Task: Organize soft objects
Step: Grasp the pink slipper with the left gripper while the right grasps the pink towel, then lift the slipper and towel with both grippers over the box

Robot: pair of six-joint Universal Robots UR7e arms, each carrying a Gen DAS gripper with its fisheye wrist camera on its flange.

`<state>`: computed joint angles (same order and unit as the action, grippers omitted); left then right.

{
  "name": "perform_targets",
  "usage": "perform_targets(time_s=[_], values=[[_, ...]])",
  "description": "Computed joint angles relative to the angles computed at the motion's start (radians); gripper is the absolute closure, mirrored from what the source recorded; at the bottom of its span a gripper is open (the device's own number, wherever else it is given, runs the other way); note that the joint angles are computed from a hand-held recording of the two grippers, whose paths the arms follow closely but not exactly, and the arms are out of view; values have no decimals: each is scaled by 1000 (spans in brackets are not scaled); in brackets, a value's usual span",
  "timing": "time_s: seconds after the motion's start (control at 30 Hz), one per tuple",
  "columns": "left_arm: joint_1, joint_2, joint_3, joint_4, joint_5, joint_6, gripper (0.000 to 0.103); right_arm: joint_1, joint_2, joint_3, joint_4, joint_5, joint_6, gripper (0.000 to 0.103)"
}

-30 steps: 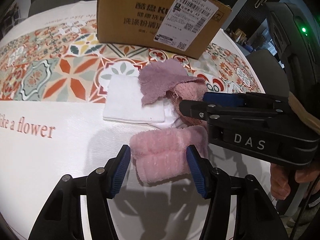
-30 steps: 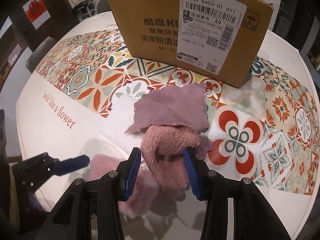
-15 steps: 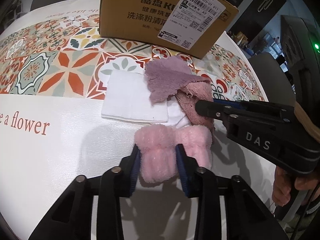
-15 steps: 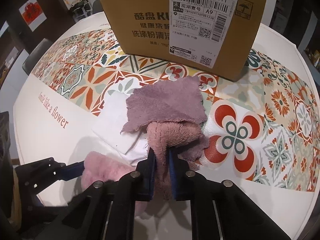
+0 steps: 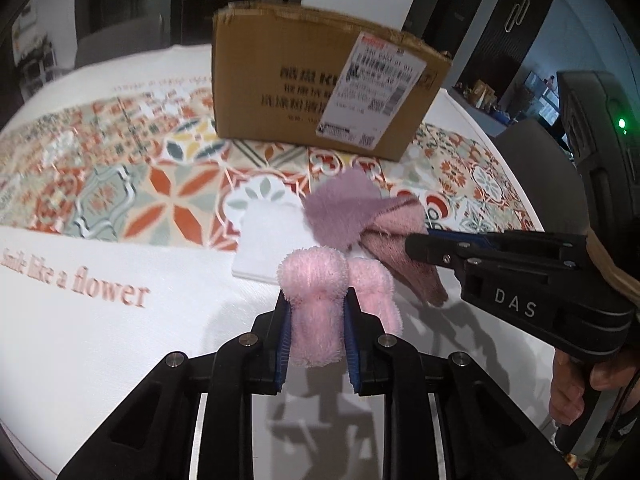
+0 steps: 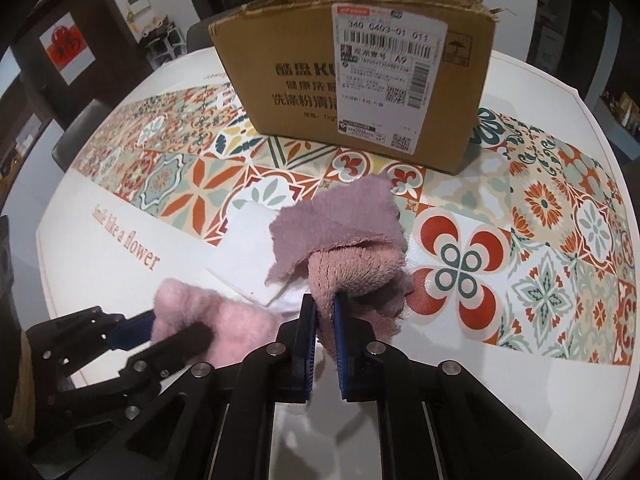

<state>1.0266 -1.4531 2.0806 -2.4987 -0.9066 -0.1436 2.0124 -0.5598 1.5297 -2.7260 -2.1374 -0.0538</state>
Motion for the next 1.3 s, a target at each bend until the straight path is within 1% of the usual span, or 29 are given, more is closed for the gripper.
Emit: perform_targets(time_s=[0.13, 0.43, 0.77, 1.13, 1.3], values=[[-22, -10, 8, -31, 53, 23, 79, 6, -11, 14, -23, 6, 11, 94], [-55, -22, 6, -100, 108, 81, 79, 24, -27, 35, -99, 20, 16, 95], [-86, -27, -7, -191, 127, 179, 79, 49, -40, 37, -171, 12, 36, 95], [-110, -36, -35, -273, 118, 260, 79, 82, -48, 25, -250, -2, 43, 95], [-114, -35, -49, -299, 114, 290, 79, 98, -45, 13, -289, -14, 30, 95]])
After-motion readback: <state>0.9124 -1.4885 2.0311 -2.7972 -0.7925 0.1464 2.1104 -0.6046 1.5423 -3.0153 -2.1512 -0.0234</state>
